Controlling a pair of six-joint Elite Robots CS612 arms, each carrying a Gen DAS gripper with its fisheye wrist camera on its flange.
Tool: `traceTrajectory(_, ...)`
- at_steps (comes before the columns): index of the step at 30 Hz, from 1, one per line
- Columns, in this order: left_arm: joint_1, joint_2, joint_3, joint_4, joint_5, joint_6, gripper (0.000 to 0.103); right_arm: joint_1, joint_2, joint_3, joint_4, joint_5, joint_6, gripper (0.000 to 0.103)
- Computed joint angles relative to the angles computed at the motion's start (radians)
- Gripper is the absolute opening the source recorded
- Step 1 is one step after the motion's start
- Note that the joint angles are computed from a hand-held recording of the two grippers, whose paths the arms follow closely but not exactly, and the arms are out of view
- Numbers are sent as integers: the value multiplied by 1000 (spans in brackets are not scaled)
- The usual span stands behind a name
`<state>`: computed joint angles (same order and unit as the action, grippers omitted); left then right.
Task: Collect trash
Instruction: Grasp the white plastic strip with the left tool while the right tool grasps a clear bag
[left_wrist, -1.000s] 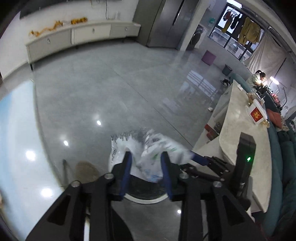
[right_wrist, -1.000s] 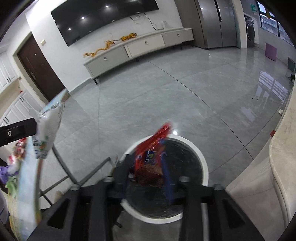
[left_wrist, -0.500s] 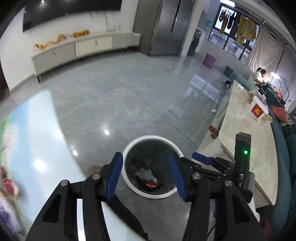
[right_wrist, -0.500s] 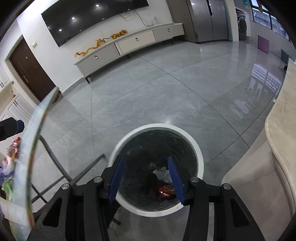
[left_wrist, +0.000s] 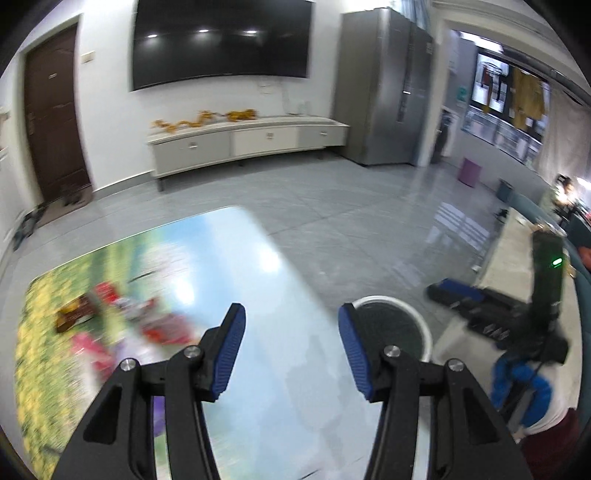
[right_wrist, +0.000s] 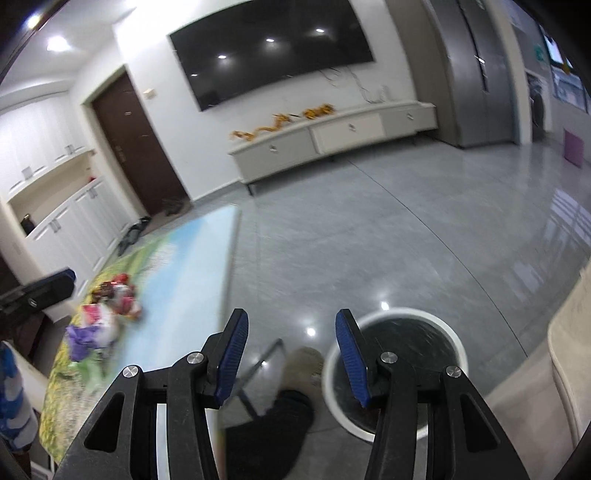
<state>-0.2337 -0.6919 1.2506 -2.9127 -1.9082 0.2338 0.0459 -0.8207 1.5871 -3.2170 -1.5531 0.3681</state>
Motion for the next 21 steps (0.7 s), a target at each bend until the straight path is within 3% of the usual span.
traceTrajectory(4, 51, -2, 13, -25, 55, -51, 50, 30, 6, -41, 14, 20, -48, 47)
traceTrajectory(11, 107, 31, -21, 7, 155, -91, 50, 66, 54, -150, 94, 69, -114, 47)
traceTrajectory(21, 149, 125, -155, 164, 147, -114, 50, 106, 190, -403, 314, 168, -207, 47)
